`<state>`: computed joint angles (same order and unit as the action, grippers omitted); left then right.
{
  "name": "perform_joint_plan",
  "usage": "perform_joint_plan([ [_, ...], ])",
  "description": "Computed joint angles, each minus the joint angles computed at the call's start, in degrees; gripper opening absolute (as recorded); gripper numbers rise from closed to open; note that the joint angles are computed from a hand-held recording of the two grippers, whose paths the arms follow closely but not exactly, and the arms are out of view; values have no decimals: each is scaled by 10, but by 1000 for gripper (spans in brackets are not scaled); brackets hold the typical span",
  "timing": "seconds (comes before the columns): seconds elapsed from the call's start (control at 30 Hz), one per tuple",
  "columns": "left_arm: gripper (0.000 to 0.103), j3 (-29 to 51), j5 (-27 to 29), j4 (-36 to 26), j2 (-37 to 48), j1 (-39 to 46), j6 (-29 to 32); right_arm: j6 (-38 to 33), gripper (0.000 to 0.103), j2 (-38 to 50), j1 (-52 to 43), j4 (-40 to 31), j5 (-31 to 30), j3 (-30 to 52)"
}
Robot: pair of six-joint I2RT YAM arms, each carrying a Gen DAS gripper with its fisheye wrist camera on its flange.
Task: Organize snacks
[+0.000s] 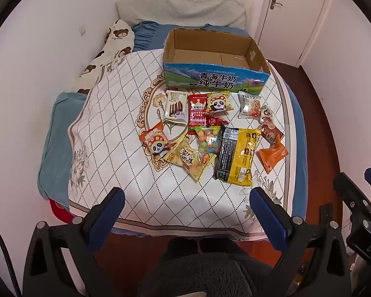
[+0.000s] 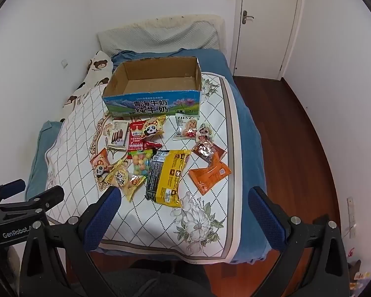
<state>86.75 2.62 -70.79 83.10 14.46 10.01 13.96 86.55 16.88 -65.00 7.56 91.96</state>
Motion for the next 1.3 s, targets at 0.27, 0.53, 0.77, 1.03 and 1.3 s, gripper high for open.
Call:
perform_joint_plan([
  [0.27, 103, 1, 1, -2, 2, -3, -3, 3, 103, 2, 1, -10, 0, 8],
  [0.53, 103, 30, -1, -18, 12, -3, -3, 9, 103, -4, 6, -14, -4, 7],
  [0.77, 103, 40, -4, -27, 9, -7, -6, 21, 103, -17, 18, -19, 1, 2],
  [1.03, 103, 23, 5, -27, -13, 11, 12, 28, 103, -15, 27, -21, 2, 4],
  [1.3, 103, 12, 16, -19, -21, 31, 30, 29, 103, -16, 28, -20, 2, 3],
])
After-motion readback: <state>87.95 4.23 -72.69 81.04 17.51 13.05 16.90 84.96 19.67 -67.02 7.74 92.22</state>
